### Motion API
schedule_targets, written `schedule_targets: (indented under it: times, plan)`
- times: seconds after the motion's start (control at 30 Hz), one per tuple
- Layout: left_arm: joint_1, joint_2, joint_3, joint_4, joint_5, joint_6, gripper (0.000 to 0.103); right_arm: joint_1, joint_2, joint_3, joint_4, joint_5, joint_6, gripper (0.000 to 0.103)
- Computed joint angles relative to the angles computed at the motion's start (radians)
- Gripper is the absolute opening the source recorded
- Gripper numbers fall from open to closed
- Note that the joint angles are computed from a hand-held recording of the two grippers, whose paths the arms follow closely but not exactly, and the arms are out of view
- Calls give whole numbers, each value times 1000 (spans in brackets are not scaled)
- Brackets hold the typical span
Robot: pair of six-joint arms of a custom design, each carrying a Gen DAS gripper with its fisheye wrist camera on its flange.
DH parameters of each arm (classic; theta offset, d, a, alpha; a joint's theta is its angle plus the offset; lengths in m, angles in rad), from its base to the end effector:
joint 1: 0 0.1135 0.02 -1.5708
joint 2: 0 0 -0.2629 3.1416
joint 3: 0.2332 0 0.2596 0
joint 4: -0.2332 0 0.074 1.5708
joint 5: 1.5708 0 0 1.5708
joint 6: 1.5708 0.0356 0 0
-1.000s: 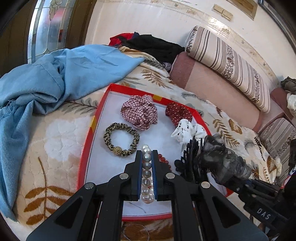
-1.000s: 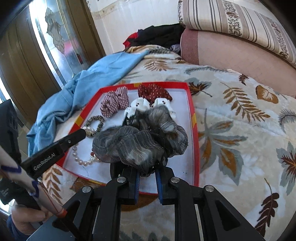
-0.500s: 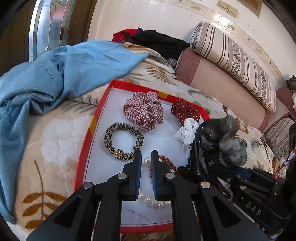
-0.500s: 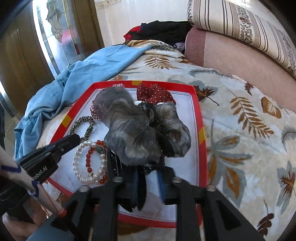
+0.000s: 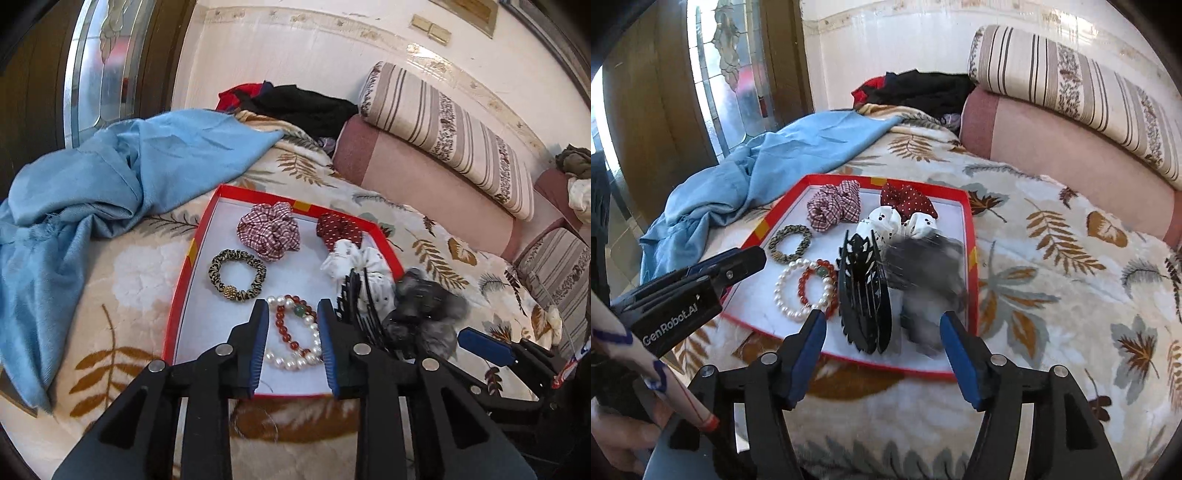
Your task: Organize jewelry
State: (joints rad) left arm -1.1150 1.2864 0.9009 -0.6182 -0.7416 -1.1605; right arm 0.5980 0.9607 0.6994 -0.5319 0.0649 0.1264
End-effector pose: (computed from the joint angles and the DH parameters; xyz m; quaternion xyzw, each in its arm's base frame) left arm 0.1346 -0.2199 0.2419 -0.1217 0.8923 -0.0907 0.4252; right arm 0.1713 0.1139 0.2436 -0.2041 0.9022 0.1062 0.3649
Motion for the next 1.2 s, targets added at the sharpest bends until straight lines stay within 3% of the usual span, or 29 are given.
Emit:
schedule_targets:
  times: [0.23, 0.5, 0.7, 0.93, 1.2]
  plan:
    - [-118, 46, 103, -152, -90, -96, 33, 72, -198, -27, -121, 95, 13, 74]
    - [-249, 109, 209, -374, -184, -287, 38, 172, -390, -20, -265, 210, 58, 79]
    - [-322, 169, 283, -510, -209, -407, 41, 245, -487, -13, -355, 276, 89, 80]
    - [-362, 229, 340, -571, -200, -458, 45, 329, -571, -3, -445, 369, 137, 82]
    - [-438, 297, 420, -730, -236, -618, 74, 501, -605, 18, -582, 531, 276, 86]
